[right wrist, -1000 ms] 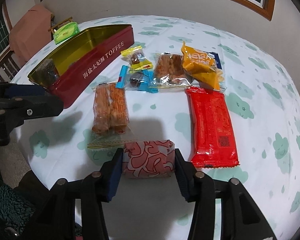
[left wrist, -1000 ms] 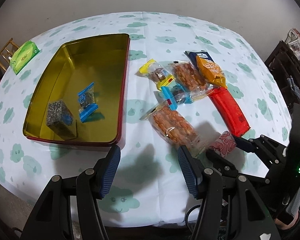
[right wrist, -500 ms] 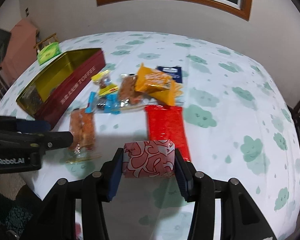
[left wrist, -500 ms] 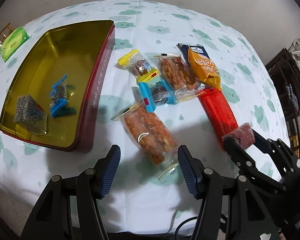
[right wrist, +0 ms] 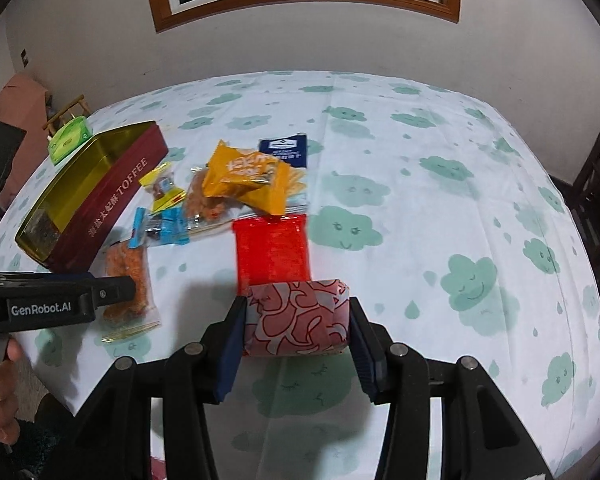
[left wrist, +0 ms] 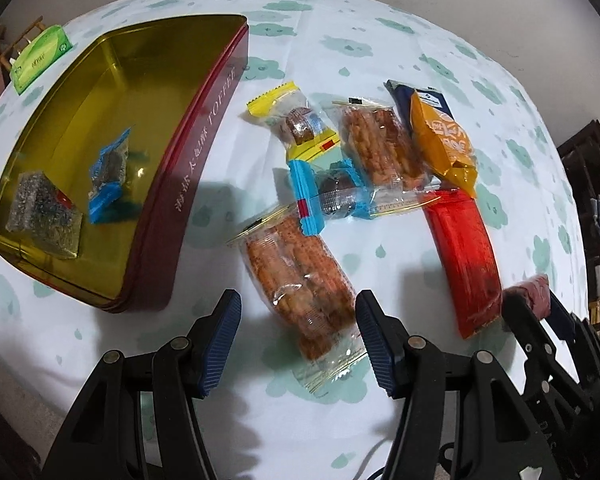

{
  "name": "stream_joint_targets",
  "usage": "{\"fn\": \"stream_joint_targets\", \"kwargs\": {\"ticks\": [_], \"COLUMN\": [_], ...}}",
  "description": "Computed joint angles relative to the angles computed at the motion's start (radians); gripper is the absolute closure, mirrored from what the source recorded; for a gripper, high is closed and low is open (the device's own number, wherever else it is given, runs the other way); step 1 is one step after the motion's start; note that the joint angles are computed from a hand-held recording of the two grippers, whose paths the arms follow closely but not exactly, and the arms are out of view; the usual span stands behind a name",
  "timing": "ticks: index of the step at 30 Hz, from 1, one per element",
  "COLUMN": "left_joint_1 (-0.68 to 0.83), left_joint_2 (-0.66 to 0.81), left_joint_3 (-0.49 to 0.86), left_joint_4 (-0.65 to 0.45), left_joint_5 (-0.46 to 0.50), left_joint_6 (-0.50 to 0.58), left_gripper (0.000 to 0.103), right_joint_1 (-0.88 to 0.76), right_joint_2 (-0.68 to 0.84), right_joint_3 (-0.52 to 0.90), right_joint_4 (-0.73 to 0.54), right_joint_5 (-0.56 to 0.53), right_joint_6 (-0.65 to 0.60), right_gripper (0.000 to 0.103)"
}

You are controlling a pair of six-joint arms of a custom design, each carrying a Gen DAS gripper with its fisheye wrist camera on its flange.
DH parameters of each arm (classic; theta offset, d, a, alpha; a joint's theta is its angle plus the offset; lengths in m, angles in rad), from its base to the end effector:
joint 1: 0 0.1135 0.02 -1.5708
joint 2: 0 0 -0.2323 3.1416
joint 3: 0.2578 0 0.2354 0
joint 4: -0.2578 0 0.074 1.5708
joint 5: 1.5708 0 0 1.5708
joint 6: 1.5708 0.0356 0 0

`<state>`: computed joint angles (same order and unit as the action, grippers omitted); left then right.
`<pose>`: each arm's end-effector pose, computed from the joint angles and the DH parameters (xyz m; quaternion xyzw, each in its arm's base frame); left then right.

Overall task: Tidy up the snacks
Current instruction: 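Lift the pink patterned packet off the table with the right tool, then grasp the clear bag of orange sticks with the left tool while the right tool holds the pink packet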

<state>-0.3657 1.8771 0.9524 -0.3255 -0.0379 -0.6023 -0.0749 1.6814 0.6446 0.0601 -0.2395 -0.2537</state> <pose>0.2896 -0.1094 0.0854 -0.1195 0.9797 -0.0577 0.1500 0.2738 -0.0121 0.0890 -0.1196 0.9424 0.0652 0.3054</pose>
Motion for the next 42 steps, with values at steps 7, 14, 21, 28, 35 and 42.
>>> {"fn": "stream_joint_targets", "kwargs": {"ticks": [7, 14, 21, 28, 35, 42], "left_joint_1": [-0.01, -0.035, -0.067, -0.08, -0.068, -0.065], "left_joint_2": [0.051, 0.09, 0.111, 0.099, 0.074, 0.054], "left_joint_3": [0.048, 0.08, 0.097, 0.078, 0.047, 0.022], "left_joint_4": [-0.014, -0.017, -0.027, -0.013, 0.009, 0.017], "left_joint_5": [-0.005, -0.04, -0.09, -0.124, -0.12, -0.122], "left_joint_6": [-0.011, 0.0, 0.027, 0.058, 0.086, 0.098], "left_gripper": [0.047, 0.043, 0.042, 0.054, 0.064, 0.064], "right_joint_1": [-0.022, -0.034, -0.063, -0.07, -0.066, -0.058], "right_joint_2": [0.007, 0.009, 0.024, 0.022, 0.014, 0.003], "right_joint_3": [0.0, 0.0, 0.027, 0.03, 0.022, 0.019], "right_joint_4": [0.006, 0.021, 0.011, 0.004, 0.005, 0.005], "right_joint_5": [-0.005, -0.006, -0.007, -0.012, -0.01, 0.008], "right_joint_6": [0.003, 0.014, 0.018, 0.014, 0.022, 0.031], "right_gripper": [0.055, 0.055, 0.055, 0.055, 0.055, 0.055]}}
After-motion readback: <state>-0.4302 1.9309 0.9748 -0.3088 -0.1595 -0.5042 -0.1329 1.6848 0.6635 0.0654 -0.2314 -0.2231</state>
